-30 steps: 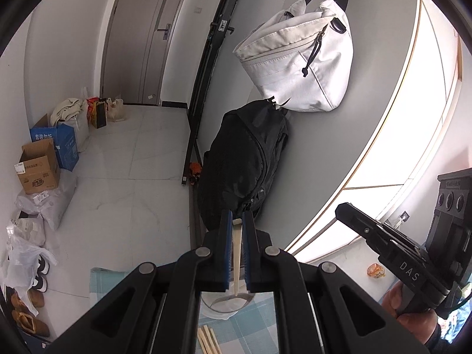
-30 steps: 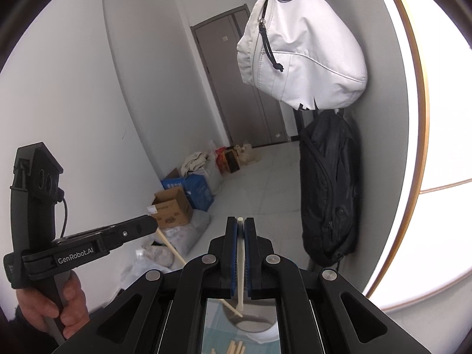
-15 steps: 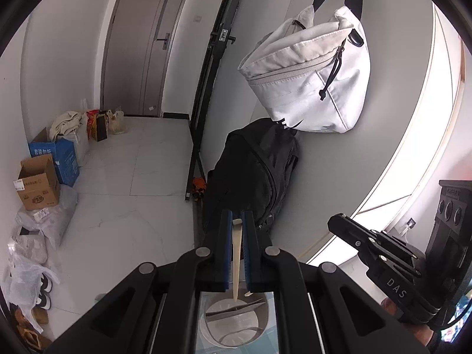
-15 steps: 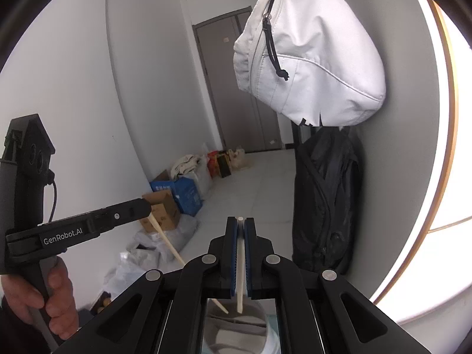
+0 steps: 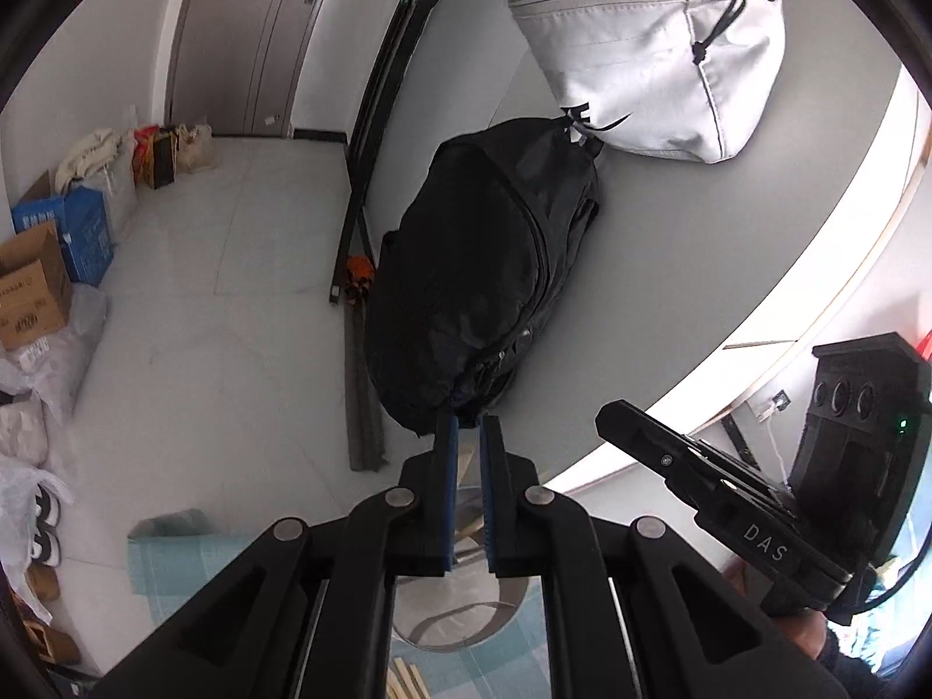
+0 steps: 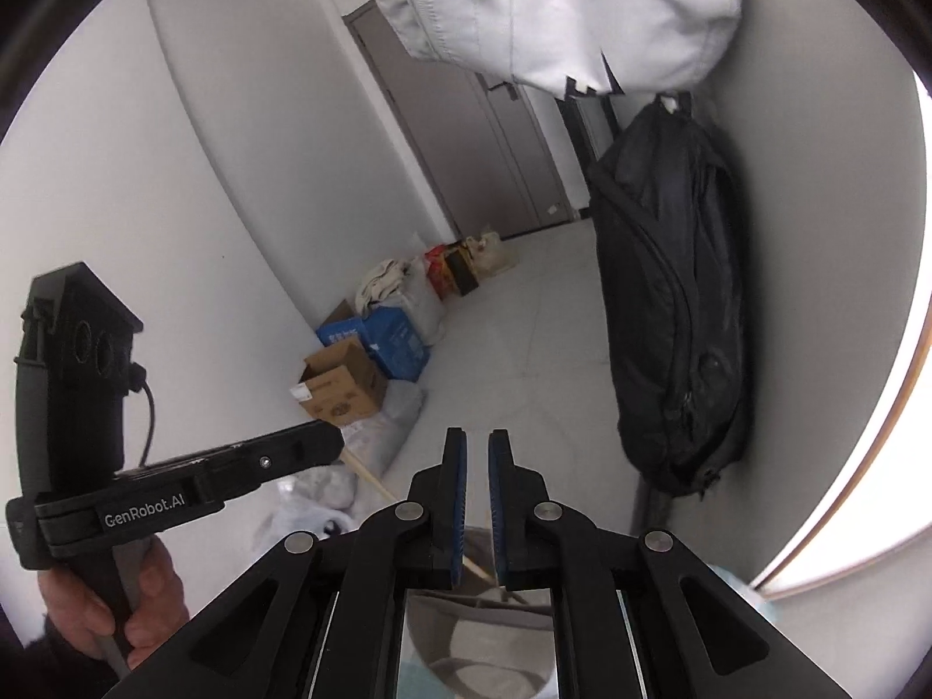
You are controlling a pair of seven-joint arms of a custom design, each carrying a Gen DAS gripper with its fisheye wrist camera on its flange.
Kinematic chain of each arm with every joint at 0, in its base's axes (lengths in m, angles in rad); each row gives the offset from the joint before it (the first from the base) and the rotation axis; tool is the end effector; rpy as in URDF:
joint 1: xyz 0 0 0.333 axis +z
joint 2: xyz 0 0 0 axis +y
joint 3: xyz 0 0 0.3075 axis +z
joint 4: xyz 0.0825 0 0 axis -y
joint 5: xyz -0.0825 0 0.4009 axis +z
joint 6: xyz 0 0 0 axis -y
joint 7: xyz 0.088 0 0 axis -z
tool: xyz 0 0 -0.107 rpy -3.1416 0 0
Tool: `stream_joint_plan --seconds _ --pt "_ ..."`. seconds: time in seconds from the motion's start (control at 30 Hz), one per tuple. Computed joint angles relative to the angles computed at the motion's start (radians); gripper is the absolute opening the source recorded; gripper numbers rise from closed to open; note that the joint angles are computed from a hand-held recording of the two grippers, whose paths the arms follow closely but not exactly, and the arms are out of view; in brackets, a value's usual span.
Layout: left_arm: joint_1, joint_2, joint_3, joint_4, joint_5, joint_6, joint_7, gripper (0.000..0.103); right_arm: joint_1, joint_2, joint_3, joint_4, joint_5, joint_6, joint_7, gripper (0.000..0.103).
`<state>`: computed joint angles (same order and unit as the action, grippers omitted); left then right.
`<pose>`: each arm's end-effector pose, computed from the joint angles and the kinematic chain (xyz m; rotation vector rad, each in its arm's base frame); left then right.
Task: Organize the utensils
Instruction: 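Lower both held chopsticks into the white holder and open both tools, then withdraw both open tools from the holder back toward the chopstick pile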
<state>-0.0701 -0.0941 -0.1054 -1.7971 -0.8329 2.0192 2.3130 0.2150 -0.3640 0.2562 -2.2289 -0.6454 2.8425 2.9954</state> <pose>0.5642 -0.1464 0.6197 1.2112 -2.4861 1.2284 0.4361 0.2763 0.6059 -1.1764 1.7662 -0.4715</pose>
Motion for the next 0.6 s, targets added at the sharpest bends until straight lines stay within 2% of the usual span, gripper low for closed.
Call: stream_joint_plan --seconds 0.03,0.07,0.1,0.17,0.2,0.27,0.4,0.6 --pt "0.002 0.002 0.004 0.009 -0.007 -0.026 -0.01 0.014 0.003 -0.007 -0.009 -0.015 0.014 0.017 0.008 0.01" --pt "0.005 0.002 0.009 0.012 -0.021 -0.042 -0.008 0.026 -0.004 -0.017 -0.01 -0.034 0.016 0.043 0.027 0.016" --pt "0.007 -0.011 0.01 0.0 -0.025 -0.03 -0.008 0.041 -0.013 -0.023 -0.004 -0.046 0.015 0.067 0.044 0.022" --pt "0.007 -0.044 0.009 -0.041 -0.027 0.019 -0.001 0.052 -0.034 -0.045 0.015 -0.066 0.011 0.085 0.073 0.032" --pt "0.006 -0.058 0.013 -0.057 -0.041 0.029 0.008 0.053 -0.047 -0.058 0.029 -0.07 0.006 0.079 0.088 0.036" --pt "0.006 -0.077 0.025 -0.07 -0.046 0.022 0.011 0.053 -0.056 -0.081 0.042 -0.079 0.002 0.075 0.098 0.037" --pt "0.003 -0.111 0.032 -0.099 -0.03 0.051 0.002 0.054 -0.056 -0.131 0.061 -0.097 0.006 0.046 0.112 0.046" --pt "-0.001 -0.133 0.048 -0.107 -0.005 0.007 -0.029 0.055 -0.035 -0.174 0.076 -0.103 0.028 0.017 0.098 0.051"
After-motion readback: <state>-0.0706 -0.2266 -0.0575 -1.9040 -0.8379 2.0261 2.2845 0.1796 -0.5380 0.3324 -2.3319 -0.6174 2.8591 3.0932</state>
